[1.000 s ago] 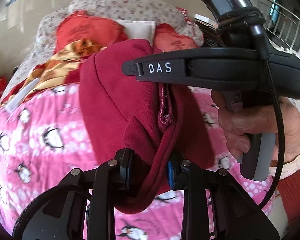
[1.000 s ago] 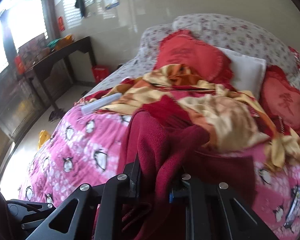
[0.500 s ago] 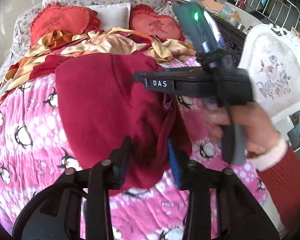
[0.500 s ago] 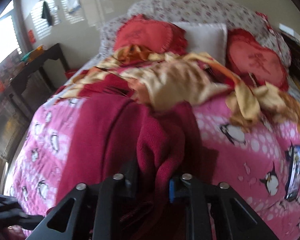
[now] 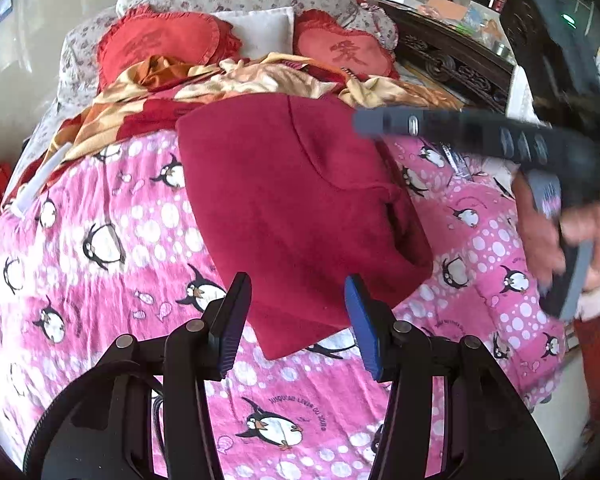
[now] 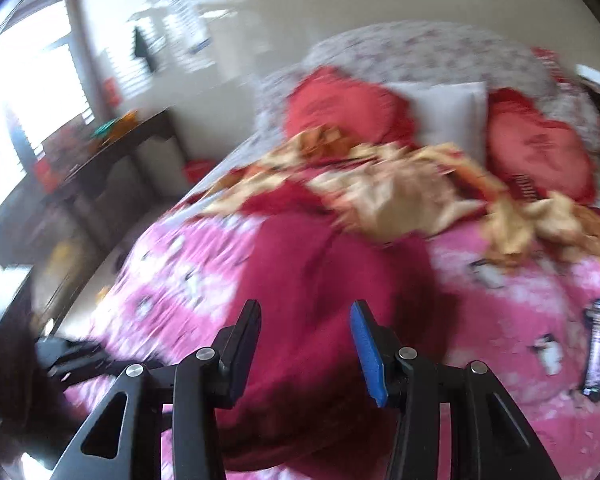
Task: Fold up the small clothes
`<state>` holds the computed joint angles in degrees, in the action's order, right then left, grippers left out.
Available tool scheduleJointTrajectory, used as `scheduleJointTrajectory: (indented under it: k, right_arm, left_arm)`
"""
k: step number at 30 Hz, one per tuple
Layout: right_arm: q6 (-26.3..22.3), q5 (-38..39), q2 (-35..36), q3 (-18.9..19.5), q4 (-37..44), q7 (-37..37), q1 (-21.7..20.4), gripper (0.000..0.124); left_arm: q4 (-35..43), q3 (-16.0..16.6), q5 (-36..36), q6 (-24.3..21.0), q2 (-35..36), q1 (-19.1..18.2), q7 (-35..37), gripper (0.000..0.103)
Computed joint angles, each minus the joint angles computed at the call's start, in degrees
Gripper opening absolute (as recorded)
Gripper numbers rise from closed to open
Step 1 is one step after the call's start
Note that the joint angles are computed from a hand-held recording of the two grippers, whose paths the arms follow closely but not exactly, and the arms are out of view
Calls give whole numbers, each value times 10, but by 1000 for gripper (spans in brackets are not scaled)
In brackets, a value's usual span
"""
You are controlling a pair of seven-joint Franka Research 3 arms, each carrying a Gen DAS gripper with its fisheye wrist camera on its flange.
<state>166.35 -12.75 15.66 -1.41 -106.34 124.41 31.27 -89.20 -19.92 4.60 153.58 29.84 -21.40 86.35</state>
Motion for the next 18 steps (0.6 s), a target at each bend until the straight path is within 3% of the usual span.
scheduleJointTrajectory:
  k: [3,6,9,12,15,18]
  right_arm:
    - [-74,-85,7,-33,-1,50,42,44]
    - [-112,-114,-1,-28,-34,91,32,44]
    - [-64,-95,-16,-9,-86,119,3,44]
    - [-54,-103,-33,-3,-96,127,-5,44]
    - [-25,-180,-47,-27,-95,215,6,46]
    - [2,-219,-37,-33,-76,280,-1,61]
  left_arm:
    - [10,19,21,-3,10,-17,-24,48]
    - [34,51,67,-20,29,-47,-69,48]
    - [60,67,101,-36,54,-63,-101,48]
    - [70,80,128,-36,64,-73,-131,48]
    - [74,94,161,-29,66,-84,-164,48]
    - [85,99,183,-28,72,-88,-185,48]
